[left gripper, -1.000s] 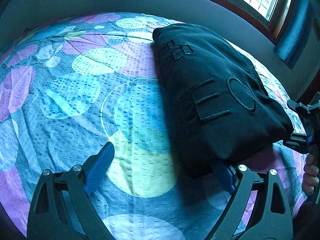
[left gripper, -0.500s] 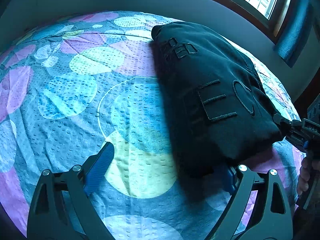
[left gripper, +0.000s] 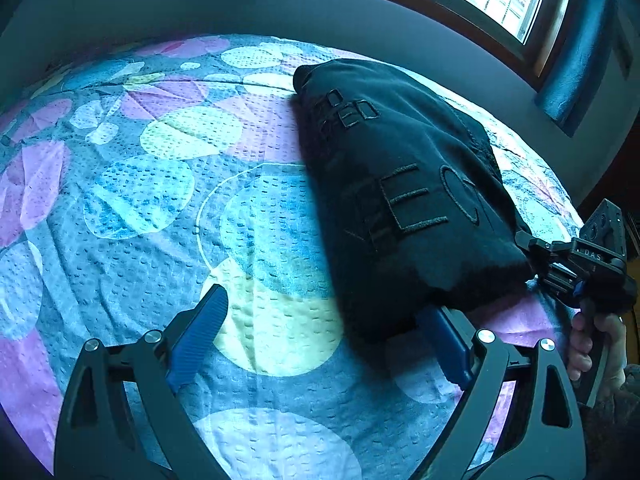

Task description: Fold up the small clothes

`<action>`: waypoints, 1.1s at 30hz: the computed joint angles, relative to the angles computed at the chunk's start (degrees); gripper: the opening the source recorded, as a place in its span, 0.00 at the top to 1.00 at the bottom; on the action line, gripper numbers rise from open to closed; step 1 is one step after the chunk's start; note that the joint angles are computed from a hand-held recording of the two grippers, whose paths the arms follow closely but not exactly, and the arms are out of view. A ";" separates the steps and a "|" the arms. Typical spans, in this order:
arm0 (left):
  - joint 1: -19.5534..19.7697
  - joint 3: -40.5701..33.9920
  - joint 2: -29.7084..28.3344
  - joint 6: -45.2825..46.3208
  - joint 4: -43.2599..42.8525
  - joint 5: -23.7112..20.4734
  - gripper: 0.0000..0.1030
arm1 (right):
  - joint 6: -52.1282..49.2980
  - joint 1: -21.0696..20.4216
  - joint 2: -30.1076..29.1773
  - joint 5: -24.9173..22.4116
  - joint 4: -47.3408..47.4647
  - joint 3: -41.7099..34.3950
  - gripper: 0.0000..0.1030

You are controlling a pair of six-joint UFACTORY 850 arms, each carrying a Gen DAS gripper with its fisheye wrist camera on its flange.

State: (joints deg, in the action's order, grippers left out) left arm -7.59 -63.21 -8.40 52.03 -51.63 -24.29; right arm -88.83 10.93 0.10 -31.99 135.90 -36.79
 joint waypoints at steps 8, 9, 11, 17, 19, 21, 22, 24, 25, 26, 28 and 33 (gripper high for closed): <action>-0.97 0.48 1.67 -4.41 5.59 1.82 0.09 | -0.02 -0.80 1.00 -1.52 -0.41 1.66 0.87; -0.97 0.56 1.66 -4.54 5.71 2.12 0.09 | 0.01 -0.83 1.06 -1.49 -0.49 1.70 0.87; -0.93 0.47 1.52 -4.68 5.83 2.04 0.09 | 0.16 -0.80 1.32 -1.46 -0.50 1.87 0.87; -1.11 0.39 1.87 -6.16 7.57 2.78 0.09 | 0.66 -1.06 1.50 -1.75 -1.04 2.04 0.87; -1.08 0.56 2.35 -6.26 7.82 3.09 0.09 | 0.83 -1.12 1.55 -1.83 -1.16 2.10 0.87; -1.14 0.49 2.49 -7.28 9.17 3.17 0.09 | 0.93 -1.17 1.52 -1.92 -1.29 2.09 0.87; -1.08 0.58 2.55 -7.31 9.12 3.08 0.09 | 0.94 -1.18 1.50 -1.95 -1.32 2.08 0.87; -1.05 0.56 2.53 -8.50 9.90 2.91 0.09 | 1.00 -1.19 1.49 -2.00 -1.37 2.08 0.87; -1.01 0.53 2.55 -8.86 10.21 2.86 0.09 | 0.96 -1.20 1.50 -2.03 -1.35 2.11 0.87; -0.91 0.57 2.67 -9.06 10.32 2.87 0.09 | 0.92 -1.19 1.52 -2.05 -1.29 2.15 0.87; -0.79 0.61 2.88 -9.54 10.67 2.95 0.09 | 1.06 -1.25 1.52 -2.24 -1.40 2.18 0.87; 0.08 0.40 3.28 -12.02 11.42 4.11 0.09 | 1.77 -1.62 1.26 -3.00 -2.17 2.07 0.87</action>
State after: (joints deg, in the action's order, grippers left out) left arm -7.51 -62.81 -5.12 40.00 -40.21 -20.18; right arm -87.06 9.31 1.36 -35.00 133.74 -34.72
